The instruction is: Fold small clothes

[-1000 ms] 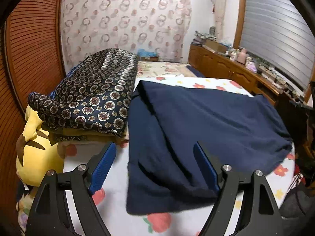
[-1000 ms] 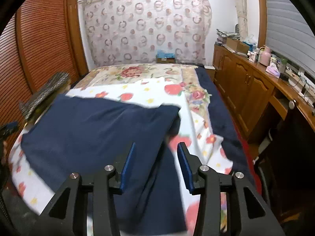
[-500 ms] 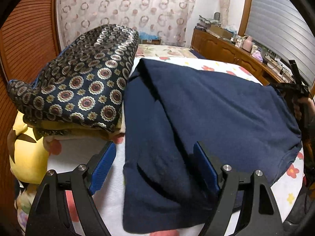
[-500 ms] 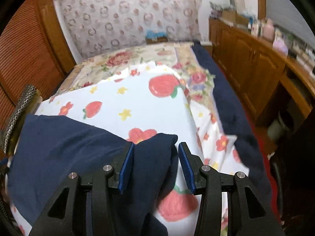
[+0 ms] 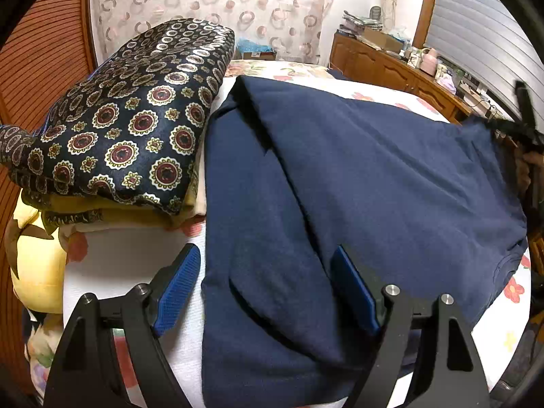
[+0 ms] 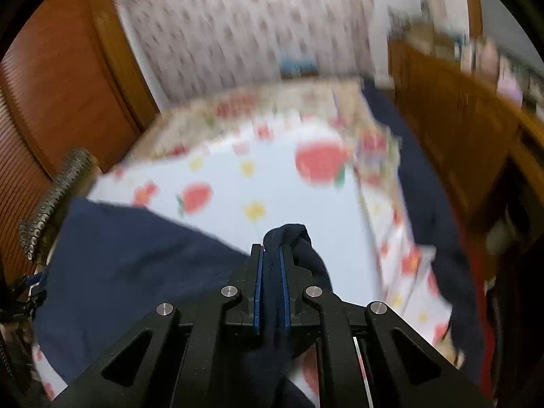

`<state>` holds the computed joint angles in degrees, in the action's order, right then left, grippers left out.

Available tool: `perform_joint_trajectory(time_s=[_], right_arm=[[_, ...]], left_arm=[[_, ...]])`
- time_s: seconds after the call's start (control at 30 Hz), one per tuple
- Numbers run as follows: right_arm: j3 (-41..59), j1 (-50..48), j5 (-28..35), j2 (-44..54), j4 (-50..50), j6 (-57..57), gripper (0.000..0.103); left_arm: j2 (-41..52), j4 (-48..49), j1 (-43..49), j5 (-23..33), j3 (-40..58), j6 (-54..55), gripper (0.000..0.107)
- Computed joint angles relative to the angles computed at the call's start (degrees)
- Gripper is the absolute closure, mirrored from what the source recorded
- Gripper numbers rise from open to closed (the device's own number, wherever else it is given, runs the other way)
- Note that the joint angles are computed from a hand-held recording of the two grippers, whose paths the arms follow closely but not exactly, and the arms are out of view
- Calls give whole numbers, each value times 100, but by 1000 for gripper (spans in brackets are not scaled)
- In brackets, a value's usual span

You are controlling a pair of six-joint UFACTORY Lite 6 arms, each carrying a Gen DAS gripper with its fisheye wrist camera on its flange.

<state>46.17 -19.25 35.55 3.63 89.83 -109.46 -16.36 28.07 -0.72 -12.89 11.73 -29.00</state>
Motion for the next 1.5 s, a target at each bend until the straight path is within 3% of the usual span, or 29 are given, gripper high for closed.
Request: perform_joint_trajectory(time_s=[0.07, 0.1, 0.17, 0.23, 0.27, 0.4, 0.57, 0.83, 1.13, 1.4, 1.5], right_arm=[[-671, -451, 671, -739, 1039, -1096, 95], [-815, -517, 661, -910, 1309, -1352, 94], [-824, -284, -79, -938, 1666, -1668, 89], [-761, 100, -1125, -795, 2392, -2309, 68], [-667, 175, -1332, -622, 2395, -2310, 66], [-890, -150, -922, -684, 1819, -2041, 54], [-1543, -549, -424, -1312, 1019, -1817, 51], [-1846, -1312, 345, -1470, -175, -1734, 44], [-1783, -1384, 346, -1239, -429, -1994, 38], [-1784, -1223, 137, -1143, -151, -2153, 37], [-1932, -1099, -21, -1372, -8, -2144, 37]], left_arm=[[0, -153, -25, 45, 15, 161, 26], [8, -306, -47, 66, 21, 309, 26], [116, -447, -71, 84, 121, 443, 26], [162, -263, -35, 35, 146, 268, 26], [189, -144, -13, 4, 162, 155, 26], [121, 330, 73, 14, 139, -309, 26], [-273, 1427, 180, 36, -89, -1338, 26], [-677, 1421, 36, 180, -393, -1503, 26], [-1044, 1762, 137, 299, -634, -1799, 26], [-1062, 1278, 8, 416, -618, -1394, 26], [-1198, 536, -125, 565, -686, -733, 26]])
